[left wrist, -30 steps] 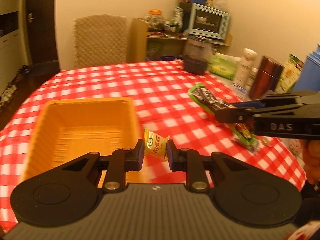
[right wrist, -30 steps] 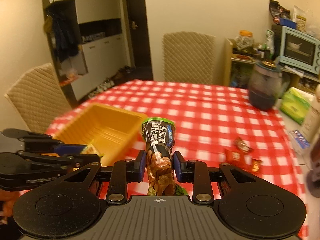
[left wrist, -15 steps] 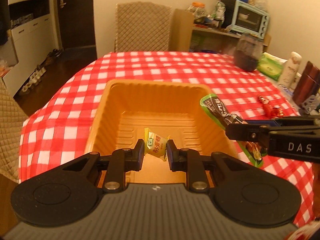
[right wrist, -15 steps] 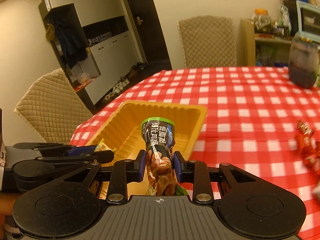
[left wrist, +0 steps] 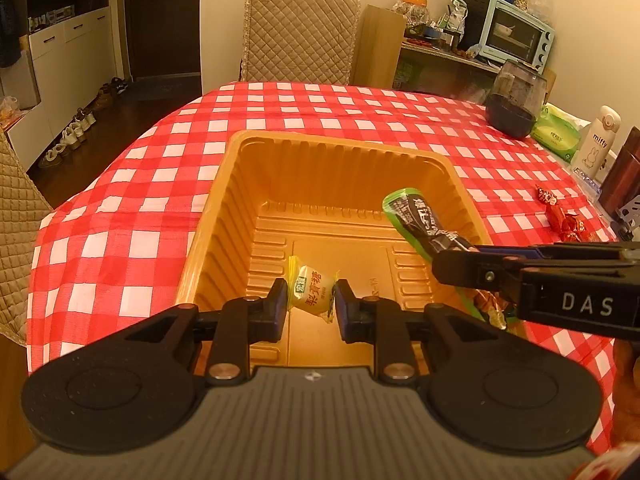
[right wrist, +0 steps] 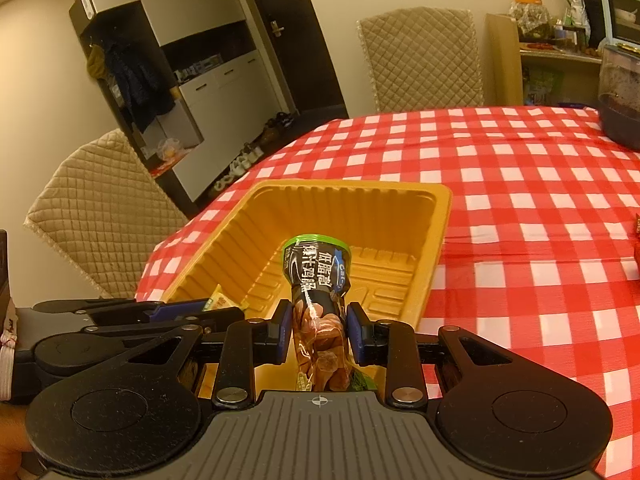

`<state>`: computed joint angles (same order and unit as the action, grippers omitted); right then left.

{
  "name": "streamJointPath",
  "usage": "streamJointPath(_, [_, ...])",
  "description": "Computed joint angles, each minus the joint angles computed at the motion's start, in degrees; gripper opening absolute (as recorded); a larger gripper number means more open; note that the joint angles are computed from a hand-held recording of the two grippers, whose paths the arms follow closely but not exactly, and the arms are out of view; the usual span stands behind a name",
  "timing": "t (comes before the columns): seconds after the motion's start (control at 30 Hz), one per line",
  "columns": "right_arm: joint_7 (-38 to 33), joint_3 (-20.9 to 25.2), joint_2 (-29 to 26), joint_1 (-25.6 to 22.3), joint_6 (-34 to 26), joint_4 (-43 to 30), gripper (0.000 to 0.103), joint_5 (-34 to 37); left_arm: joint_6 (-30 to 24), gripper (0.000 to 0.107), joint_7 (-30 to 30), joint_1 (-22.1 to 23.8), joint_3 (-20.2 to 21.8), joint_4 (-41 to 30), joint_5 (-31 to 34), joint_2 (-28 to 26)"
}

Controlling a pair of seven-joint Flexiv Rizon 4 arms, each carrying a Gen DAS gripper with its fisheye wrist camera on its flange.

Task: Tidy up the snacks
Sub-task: 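Carry both snacks over the orange tray and open both tools to drop them, then move both tools back toward the remaining snack pile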

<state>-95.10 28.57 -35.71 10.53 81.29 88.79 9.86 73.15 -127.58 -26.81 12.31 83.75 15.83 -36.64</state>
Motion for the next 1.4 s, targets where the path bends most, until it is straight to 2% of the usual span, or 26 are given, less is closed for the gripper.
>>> streamJointPath(0.07, [0.2, -0.1, -0.2, 0.2, 0.0, -0.2, 0.03, 0.0, 0.4, 0.034, -0.2, 0.0, 0.2, 0.2, 0.2, 0.0])
streamJointPath(0.3, [0.4, -0.1, -0.5, 0.2, -0.5, -0.8, 0.03, 0.3, 0.6, 0.034, -2.7, -1.4, 2.5, 1.7, 2.5, 1.1])
streamJointPath(0.47, [-0.2, 0.6, -0.5, 0.0, -0.4, -0.8, 0.03, 0.8, 0.7, 0.035, -3.2, -1.3, 2.4, 2.1, 3.8, 1.8])
streamJointPath(0.53, [-0.3, 0.8, -0.5, -0.1, -0.4, -0.9, 0.03, 1.0, 0.6, 0.039, -3.6, -1.6, 2.6, 2.2, 4.5, 2.0])
streamJointPath(0.6, [-0.5, 0.9, -0.5, -0.3, -0.3, -0.9, 0.03, 1.3, 0.7, 0.046, -4.1, -1.7, 2.8, 2.4, 5.1, 2.2])
streamJointPath(0.87, [-1.4, 1.4, -0.4, -0.6, -0.9, -1.2, 0.03, 2.2, 0.4, 0.047, -5.6, -1.8, 2.9, 2.4, 6.8, 2.7])
streamJointPath(0.93, [-2.0, 2.1, -0.6, -1.1, -1.1, -1.5, 0.03, 2.7, 0.2, 0.047, -6.4, -2.1, 3.3, 2.4, 7.3, 2.8])
streamJointPath(1.03, [-4.9, 5.8, -1.6, -3.7, -2.0, -2.7, 0.03, 5.2, 0.0, 0.047, -7.3, -2.1, 3.4, 2.4, 8.0, 3.0])
streamJointPath(1.07, [-5.6, 6.6, -1.8, -4.2, -2.1, -3.1, 0.032, 6.2, -0.1, 0.047, -7.4, -2.0, 3.3, 2.3, 8.1, 3.0])
streamJointPath(1.13, [-6.0, 6.3, -1.5, -4.0, -1.0, -3.1, 0.044, 7.5, -0.2, 0.047, -8.0, -2.1, 3.4, 2.3, 8.6, 3.2])
streamJointPath(1.17, [-5.9, 5.9, -1.3, -3.7, -0.2, -2.9, 0.054, 8.0, -0.4, 0.047, -8.3, -2.1, 3.4, 2.3, 8.8, 3.2])
streamJointPath(1.2, [-5.9, 5.7, -1.1, -3.7, 0.5, -2.8, 0.056, 8.3, -0.3, 0.048, -8.6, -2.1, 3.4, 2.4, 9.1, 3.3])
streamJointPath(1.4, [-4.0, 3.7, 0.3, -3.1, 2.6, -1.3, 0.056, 8.0, -0.7, 0.048, -9.7, -2.1, 3.0, 1.5, 10.2, 3.5])
